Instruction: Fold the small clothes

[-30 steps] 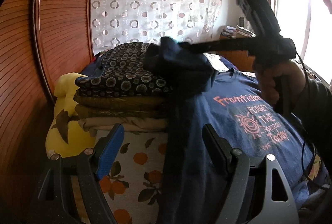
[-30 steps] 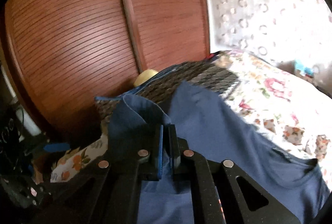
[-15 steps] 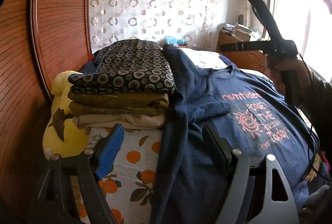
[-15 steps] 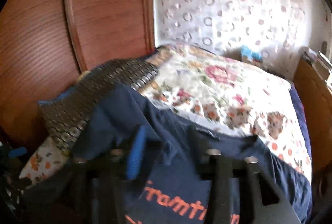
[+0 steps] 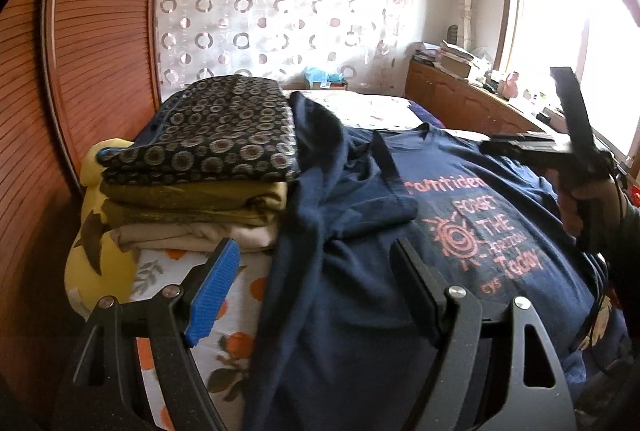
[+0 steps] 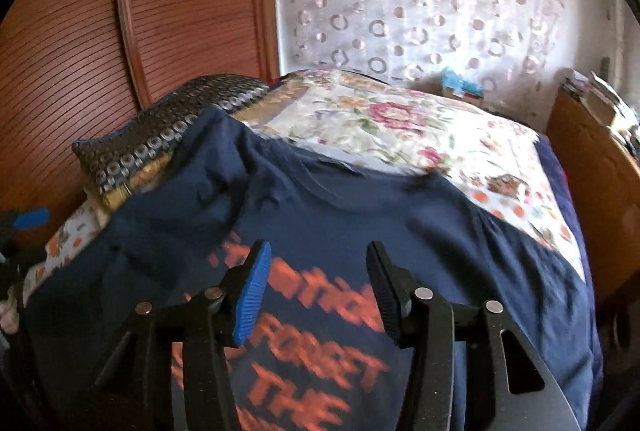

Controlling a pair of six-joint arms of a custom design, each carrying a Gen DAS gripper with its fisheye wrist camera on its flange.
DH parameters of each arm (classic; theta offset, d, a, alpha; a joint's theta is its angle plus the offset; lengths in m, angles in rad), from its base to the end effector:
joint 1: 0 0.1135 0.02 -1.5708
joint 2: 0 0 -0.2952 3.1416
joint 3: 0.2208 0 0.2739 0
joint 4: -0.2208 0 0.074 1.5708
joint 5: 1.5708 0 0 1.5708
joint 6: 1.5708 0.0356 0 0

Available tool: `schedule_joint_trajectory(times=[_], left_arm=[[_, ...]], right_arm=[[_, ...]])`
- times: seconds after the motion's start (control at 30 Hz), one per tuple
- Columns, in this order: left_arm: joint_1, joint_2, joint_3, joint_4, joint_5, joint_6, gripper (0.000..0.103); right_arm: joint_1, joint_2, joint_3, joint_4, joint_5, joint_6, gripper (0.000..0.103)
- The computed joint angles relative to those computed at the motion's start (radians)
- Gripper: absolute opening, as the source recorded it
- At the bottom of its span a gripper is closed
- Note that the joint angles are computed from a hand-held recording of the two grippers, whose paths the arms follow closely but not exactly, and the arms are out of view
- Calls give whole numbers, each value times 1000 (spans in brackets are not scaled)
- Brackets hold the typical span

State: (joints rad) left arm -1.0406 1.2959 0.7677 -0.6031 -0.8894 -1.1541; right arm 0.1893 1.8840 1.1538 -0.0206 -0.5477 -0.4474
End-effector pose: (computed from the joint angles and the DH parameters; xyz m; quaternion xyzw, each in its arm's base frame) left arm 0.1462 -0.1948 0.2275 -0.1436 0.8743 0.0163 0.4634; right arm 0.4153 0.0984 0.1896 -0.3787 0.8048 0.1966 0.4125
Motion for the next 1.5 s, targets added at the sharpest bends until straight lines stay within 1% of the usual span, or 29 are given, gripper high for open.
schedule_joint_trajectory(times=[0.1, 0.23, 0.4, 0.47, 0.6, 0.73, 0.8, 0.93, 1.03, 1.17, 1.2, 1.33, 1.4, 1.43, 1.47, 1.5], left_arm=[[10, 31, 26, 41, 2, 38, 78], [27, 62, 64, 80, 11, 89, 78], [50, 126, 117, 140, 45, 164, 78], [56, 155, 137, 168, 63, 192, 78], [60, 202, 170, 207, 95, 231, 78], [69, 258, 219, 236, 131, 273, 78], [72, 284, 246, 241, 147, 290, 78], [74, 328, 292, 253, 171, 320, 78], [77, 363, 320, 256, 191, 334, 78], [97, 408, 351, 242, 241, 345, 78], [101, 416, 355, 242, 249, 346, 78], [130, 442, 367, 239, 300, 353, 78], [138, 459, 382, 224, 312, 351, 78], [141, 463, 385, 219, 317, 348, 78], [141, 463, 384, 222, 320, 345, 78], [142, 464, 383, 227, 322, 345, 78]], right_arm=[[-75, -36, -82, 45, -7, -37, 52], [-172, -49, -139, 77, -15, -73, 52], [-291, -44, -161, 102, -28, -65, 52], [-344, -17, -144, 94, -31, -64, 52], [-388, 35, -105, 97, 19, -42, 52], [-419, 113, -23, 42, 46, -5, 52], [-424, 145, 22, -5, 55, 10, 52], [-421, 185, 77, -70, 30, 47, 52], [-440, 194, 108, -126, -5, 31, 52], [-448, 210, 143, -174, 11, -9, 52], [-450, 233, 180, -192, 13, -12, 52], [-458, 250, 211, -212, -1, -2, 52], [-461, 250, 213, -221, -17, -9, 45], [-462, 253, 216, -228, -32, -17, 35], [-463, 251, 214, -224, -36, -25, 32], [-458, 236, 178, -181, -18, -21, 26]])
